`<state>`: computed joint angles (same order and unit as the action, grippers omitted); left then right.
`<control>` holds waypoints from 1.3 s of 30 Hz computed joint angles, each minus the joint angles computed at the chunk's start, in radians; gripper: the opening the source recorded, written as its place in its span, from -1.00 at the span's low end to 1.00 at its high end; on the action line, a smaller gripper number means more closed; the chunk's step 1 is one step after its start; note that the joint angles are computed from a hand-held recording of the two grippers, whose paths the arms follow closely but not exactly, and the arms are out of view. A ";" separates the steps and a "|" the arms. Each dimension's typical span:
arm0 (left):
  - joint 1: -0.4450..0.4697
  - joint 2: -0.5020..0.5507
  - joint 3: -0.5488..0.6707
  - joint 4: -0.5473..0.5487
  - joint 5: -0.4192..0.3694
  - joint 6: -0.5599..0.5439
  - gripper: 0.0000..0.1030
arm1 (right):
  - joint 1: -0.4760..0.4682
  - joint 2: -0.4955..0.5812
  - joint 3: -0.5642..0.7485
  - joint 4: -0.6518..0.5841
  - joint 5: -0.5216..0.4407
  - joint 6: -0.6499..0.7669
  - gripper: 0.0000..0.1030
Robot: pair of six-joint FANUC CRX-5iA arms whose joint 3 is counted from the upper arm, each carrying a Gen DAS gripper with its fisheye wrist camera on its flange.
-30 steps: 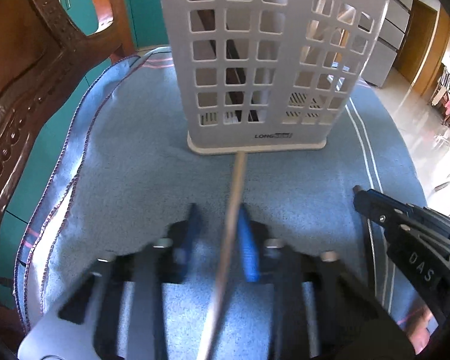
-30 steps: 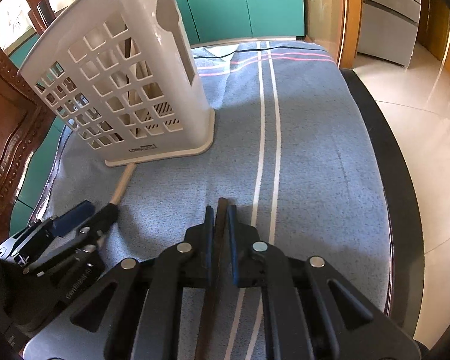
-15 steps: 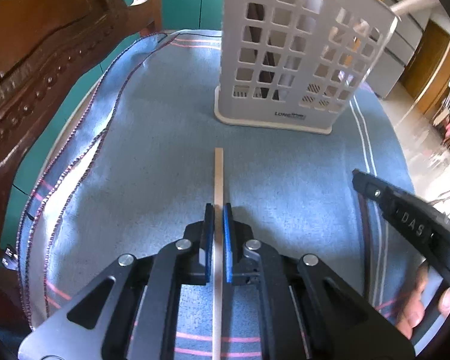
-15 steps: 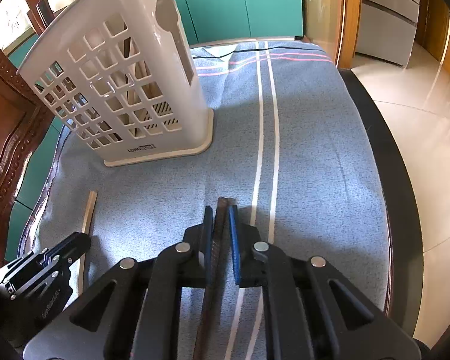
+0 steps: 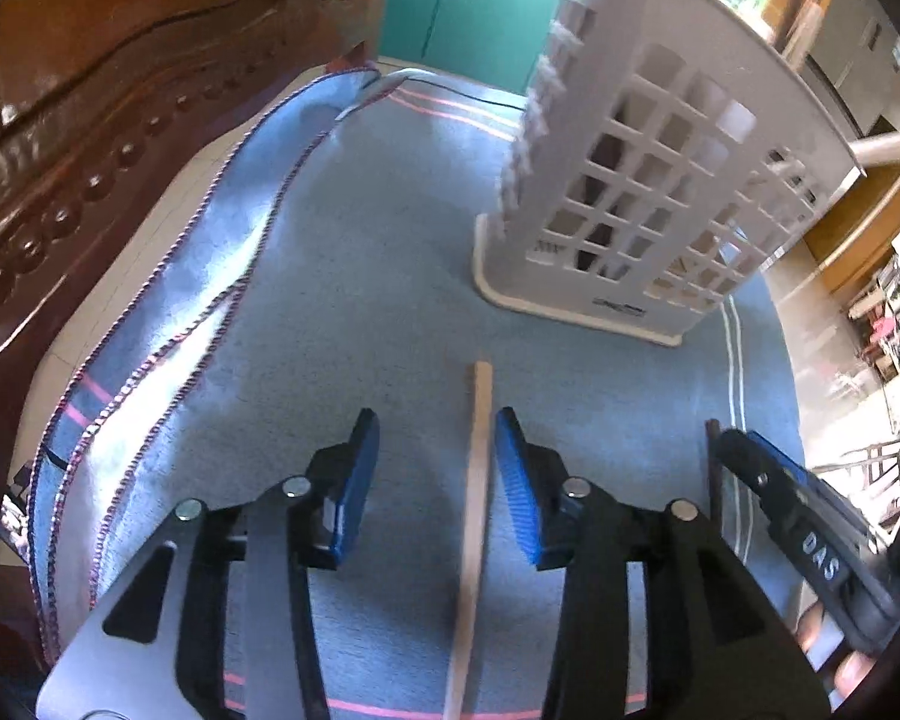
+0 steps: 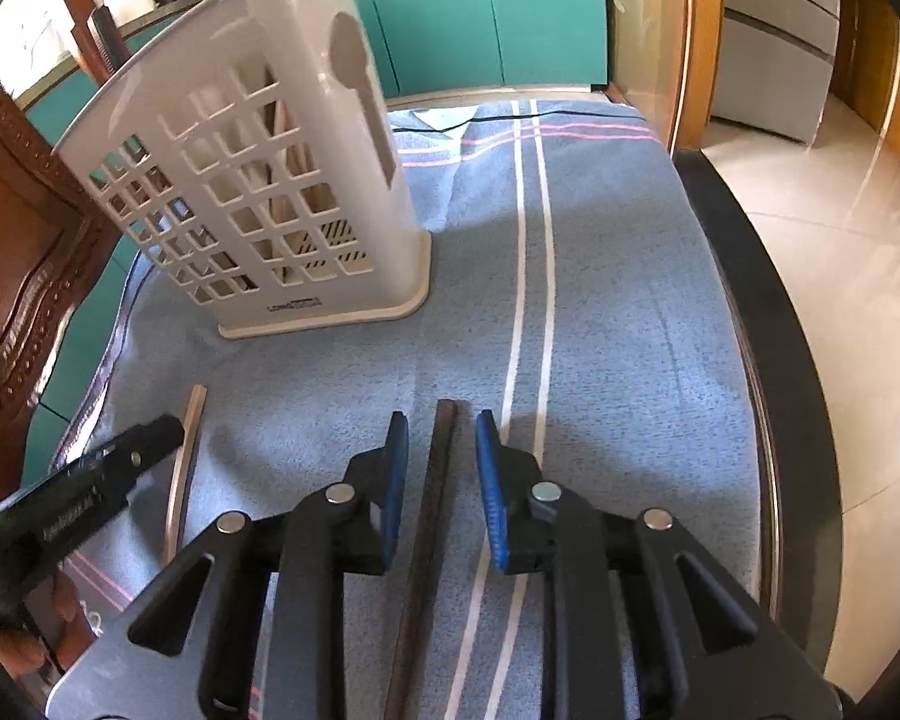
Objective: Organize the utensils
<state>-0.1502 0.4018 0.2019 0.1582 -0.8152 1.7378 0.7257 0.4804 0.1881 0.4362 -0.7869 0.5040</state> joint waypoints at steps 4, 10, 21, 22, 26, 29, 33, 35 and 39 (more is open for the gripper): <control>0.005 0.015 0.009 0.008 -0.002 -0.020 -0.10 | 0.011 0.004 0.012 -0.007 -0.024 0.027 -0.36; -0.046 0.011 0.033 -0.085 -0.014 0.033 -0.10 | 0.014 0.005 0.011 -0.011 -0.050 0.029 -0.36; -0.139 0.052 0.145 -0.314 -0.087 0.132 -0.09 | 0.052 0.053 0.024 0.116 -0.115 0.011 -0.36; -0.138 0.053 0.146 -0.313 -0.086 0.129 -0.09 | 0.055 0.057 0.024 0.129 -0.119 0.006 -0.36; -0.141 0.048 0.140 -0.313 -0.087 0.118 -0.08 | 0.057 0.061 0.024 0.138 -0.120 -0.001 -0.36; -0.127 0.046 0.133 -0.301 -0.081 0.096 -0.07 | 0.057 0.062 0.027 0.142 -0.123 -0.001 -0.36; -0.132 0.046 0.135 -0.305 -0.083 0.103 -0.07 | 0.059 0.061 0.022 0.146 -0.119 -0.004 -0.36; -0.134 0.046 0.135 -0.305 -0.084 0.106 -0.07 | 0.057 0.063 0.025 0.141 -0.117 -0.003 -0.36; -0.132 0.052 0.140 -0.296 -0.082 0.100 -0.15 | 0.056 0.063 0.028 0.137 -0.119 0.006 -0.36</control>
<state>-0.2825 0.4535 0.3419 -0.1377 -0.8970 1.8377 0.7818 0.5435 0.2161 0.5727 -0.9058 0.5096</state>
